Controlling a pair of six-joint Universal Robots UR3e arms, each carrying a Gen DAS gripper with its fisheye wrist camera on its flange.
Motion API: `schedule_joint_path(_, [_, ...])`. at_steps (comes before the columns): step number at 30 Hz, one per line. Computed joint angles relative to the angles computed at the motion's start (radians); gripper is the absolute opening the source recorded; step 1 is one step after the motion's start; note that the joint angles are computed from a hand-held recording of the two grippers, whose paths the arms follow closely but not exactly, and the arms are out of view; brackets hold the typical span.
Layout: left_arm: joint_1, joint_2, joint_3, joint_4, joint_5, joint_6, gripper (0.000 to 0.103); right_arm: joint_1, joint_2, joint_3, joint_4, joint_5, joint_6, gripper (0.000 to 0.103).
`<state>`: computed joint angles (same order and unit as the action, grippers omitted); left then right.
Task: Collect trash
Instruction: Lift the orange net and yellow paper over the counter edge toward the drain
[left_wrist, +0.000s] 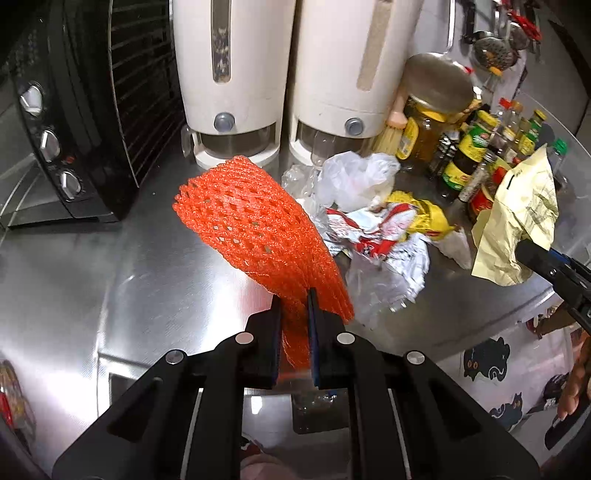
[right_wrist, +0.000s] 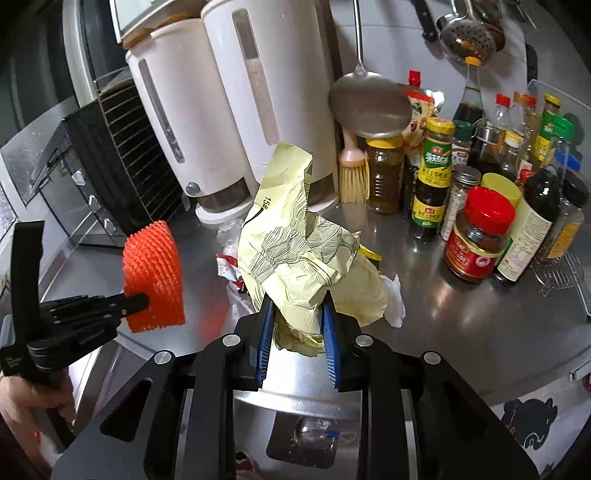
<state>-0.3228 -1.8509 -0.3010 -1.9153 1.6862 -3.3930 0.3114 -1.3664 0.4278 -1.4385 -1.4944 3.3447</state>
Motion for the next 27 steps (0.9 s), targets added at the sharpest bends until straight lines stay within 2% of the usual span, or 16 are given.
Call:
schedule_joint_path(5, [-0.057,0.056,-0.027,-0.025,0.030,-0.016,0.011,-0.001,-0.101,0.110,0.014,0.003,0.008,0.026])
schedule_joint_path(18, [-0.241,0.247,-0.274,-0.025,0.082,-0.130,0.011,0.057,-0.385,0.479,0.017,0.025,0.083,0.026])
schedule_joint_path(27, [-0.278,0.405,-0.613,0.037,0.007,-0.177,0.011,0.102,-0.516,0.764,0.004,0.041,0.133,0.026])
